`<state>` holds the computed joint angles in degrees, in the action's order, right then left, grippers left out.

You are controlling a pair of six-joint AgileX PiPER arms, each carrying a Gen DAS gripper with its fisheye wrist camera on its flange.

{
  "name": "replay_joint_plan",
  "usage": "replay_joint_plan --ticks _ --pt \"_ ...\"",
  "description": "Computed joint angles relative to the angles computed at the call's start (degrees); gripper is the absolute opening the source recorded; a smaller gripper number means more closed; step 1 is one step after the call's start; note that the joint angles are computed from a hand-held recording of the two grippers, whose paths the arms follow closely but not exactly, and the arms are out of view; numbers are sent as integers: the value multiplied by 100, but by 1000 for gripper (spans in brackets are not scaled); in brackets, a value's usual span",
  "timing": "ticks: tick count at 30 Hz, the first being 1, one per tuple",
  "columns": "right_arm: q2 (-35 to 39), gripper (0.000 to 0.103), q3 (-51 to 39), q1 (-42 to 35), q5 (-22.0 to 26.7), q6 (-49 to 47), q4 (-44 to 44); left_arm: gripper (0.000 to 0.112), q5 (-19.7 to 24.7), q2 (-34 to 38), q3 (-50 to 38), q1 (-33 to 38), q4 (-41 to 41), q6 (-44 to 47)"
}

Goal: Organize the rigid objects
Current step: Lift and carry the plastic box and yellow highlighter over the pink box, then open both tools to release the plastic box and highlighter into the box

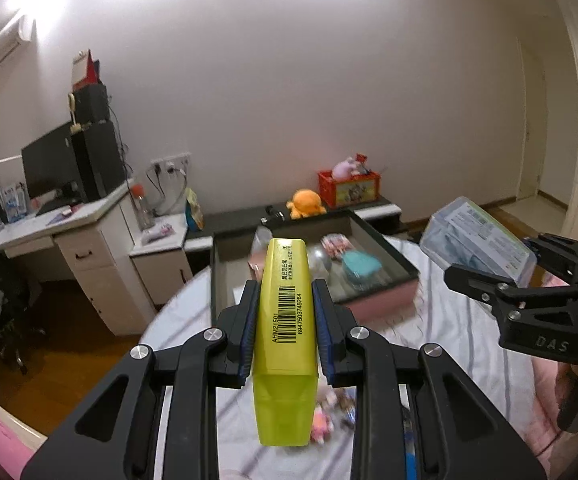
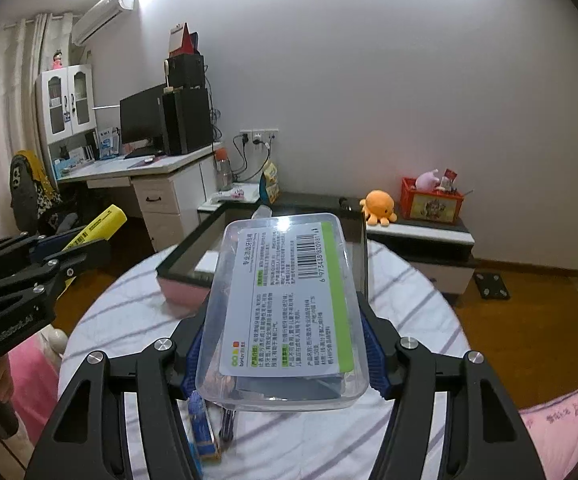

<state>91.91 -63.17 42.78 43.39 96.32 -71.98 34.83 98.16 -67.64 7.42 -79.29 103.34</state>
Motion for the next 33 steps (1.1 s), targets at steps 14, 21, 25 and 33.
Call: replay_joint_plan --ticks 14,21,25,33 --pt "629 64 -1311 -1034 -696 -1723 619 26 -622 1159 -1910 -640 1055 -1346" --pt "1391 64 -2059 -1693 -1222 -3010 1734 26 -676 2247 -3286 -999 2744 -3056" --pt "1905 64 -2515 -2023 -1298 -3881 2593 26 -476 3025 -4302 -1150 3956 -4243" --pt "2618 64 -2981 -2324 -1391 -5079 3818 26 93 4162 -5743 -1319 5241 -5521"
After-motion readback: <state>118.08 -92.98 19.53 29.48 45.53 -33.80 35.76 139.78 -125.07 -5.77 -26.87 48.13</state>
